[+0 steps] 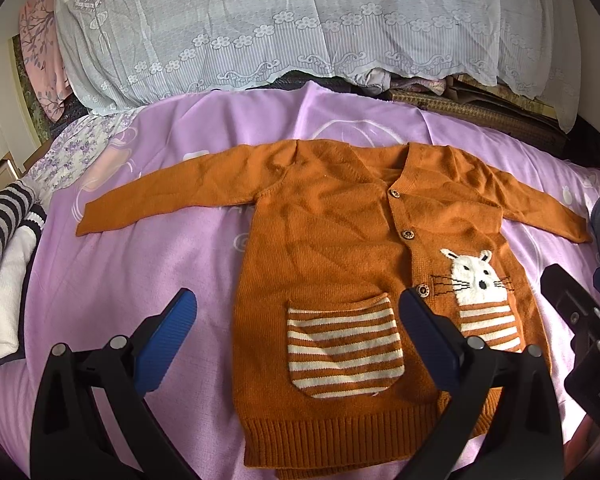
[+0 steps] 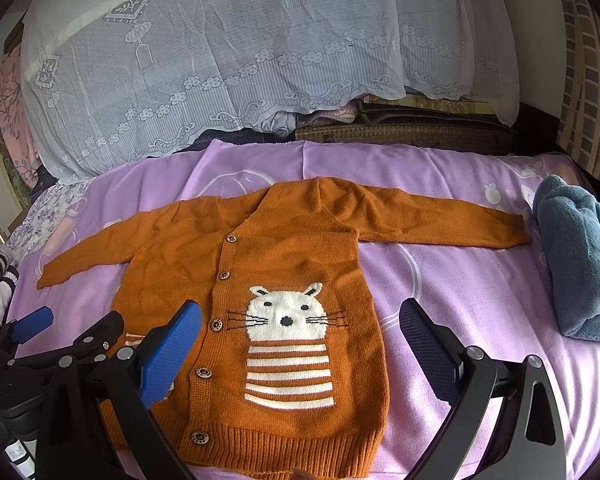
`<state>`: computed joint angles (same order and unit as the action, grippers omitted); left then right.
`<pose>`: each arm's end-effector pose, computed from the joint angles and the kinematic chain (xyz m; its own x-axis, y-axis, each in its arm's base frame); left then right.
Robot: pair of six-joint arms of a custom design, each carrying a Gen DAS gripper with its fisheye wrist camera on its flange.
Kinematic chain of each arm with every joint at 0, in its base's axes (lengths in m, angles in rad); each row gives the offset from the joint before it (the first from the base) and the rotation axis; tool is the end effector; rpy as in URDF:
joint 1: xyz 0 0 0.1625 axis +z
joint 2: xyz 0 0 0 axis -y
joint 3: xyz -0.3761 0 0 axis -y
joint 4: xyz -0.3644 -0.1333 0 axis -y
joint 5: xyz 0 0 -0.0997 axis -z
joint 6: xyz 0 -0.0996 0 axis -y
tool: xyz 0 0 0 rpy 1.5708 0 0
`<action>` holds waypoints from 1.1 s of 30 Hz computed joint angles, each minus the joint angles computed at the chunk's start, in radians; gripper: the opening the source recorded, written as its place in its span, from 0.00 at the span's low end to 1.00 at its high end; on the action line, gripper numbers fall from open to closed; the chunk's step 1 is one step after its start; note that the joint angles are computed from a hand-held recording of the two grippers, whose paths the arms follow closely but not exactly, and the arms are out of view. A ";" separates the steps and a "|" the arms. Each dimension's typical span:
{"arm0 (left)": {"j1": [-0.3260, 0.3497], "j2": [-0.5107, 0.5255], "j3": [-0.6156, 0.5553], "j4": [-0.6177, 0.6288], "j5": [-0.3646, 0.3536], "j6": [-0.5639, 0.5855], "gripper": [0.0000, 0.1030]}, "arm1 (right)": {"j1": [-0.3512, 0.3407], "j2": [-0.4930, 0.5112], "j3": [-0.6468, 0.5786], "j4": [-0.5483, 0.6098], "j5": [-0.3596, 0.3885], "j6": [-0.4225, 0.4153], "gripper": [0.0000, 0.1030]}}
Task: Fold small clothes
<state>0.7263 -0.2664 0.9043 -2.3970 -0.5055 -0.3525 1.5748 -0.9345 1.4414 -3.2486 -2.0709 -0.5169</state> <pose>-0.4237 -0.6712 0.0158 -0.6703 0.0125 -0.7420 0.5360 0.6997 -0.4724 0.0882 -0.6610 0.3459 -0.7636 0.1885 0.6175 -0.4359 0.5550 -0.7085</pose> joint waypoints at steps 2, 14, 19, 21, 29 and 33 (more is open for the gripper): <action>0.000 -0.001 0.007 -0.004 -0.001 -0.001 0.96 | -0.001 0.000 0.000 0.000 0.001 0.000 0.97; 0.001 -0.001 0.008 -0.005 -0.001 -0.003 0.96 | -0.002 0.001 -0.001 0.001 0.003 0.001 0.97; 0.001 -0.002 0.010 -0.003 -0.002 -0.005 0.96 | -0.002 0.001 0.000 0.001 0.003 0.002 0.97; 0.001 -0.001 0.009 -0.004 -0.002 -0.005 0.96 | -0.002 0.001 0.000 0.000 0.003 0.002 0.97; 0.002 -0.001 0.007 -0.001 -0.003 -0.006 0.96 | -0.002 0.002 -0.001 0.002 0.004 0.003 0.97; 0.002 -0.001 0.011 -0.003 -0.004 -0.007 0.96 | -0.002 0.002 -0.001 0.001 0.004 0.003 0.97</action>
